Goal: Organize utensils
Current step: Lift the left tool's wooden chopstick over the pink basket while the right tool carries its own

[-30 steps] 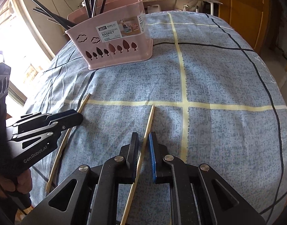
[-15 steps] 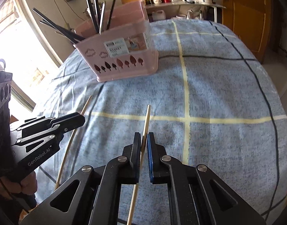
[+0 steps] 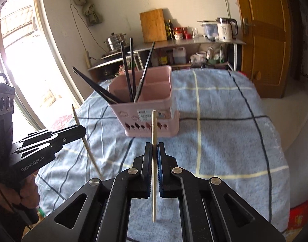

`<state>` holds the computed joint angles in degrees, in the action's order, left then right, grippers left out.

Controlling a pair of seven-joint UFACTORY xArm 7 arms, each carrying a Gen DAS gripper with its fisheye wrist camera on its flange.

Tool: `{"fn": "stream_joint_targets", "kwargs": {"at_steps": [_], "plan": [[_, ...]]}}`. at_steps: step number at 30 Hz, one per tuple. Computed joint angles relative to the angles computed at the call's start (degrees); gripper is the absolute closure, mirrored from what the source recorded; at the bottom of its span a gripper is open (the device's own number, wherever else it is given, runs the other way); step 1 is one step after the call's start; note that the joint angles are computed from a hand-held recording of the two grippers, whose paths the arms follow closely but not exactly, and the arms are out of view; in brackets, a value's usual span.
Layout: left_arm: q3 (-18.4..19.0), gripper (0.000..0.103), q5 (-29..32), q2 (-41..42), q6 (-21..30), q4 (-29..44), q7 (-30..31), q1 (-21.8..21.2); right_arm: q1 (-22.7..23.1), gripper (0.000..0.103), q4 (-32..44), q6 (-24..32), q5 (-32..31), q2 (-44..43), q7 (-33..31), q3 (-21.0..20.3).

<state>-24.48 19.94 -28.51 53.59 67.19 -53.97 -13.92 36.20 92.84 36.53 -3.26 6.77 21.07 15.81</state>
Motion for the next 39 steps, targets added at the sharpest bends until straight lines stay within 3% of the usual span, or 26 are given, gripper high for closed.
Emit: {"fn": "stream_joint_targets", "kwargs": {"at_steps": [26, 34, 39], "plan": [[-1.23, 0.099, -1.42, -4.24, 1.66, 0.07, 0.51, 0.98, -0.44, 0.099, -3.35, -4.40, -1.26, -3.93, -1.82, 1.00], [-0.93, 0.099, -0.97, -2.79, 2.20, 2.94, 2.37, 2.16, 0.49, 0.099, 1.37, -3.97, -2.96, -0.93, -1.57, 0.84], [-0.03, 0.099, 0.34, -1.01, 1.95, 6.05, 3.86, 3.51, 2.44, 0.099, 8.86, -3.13, -5.58, 3.71, -1.08, -0.02]]}}
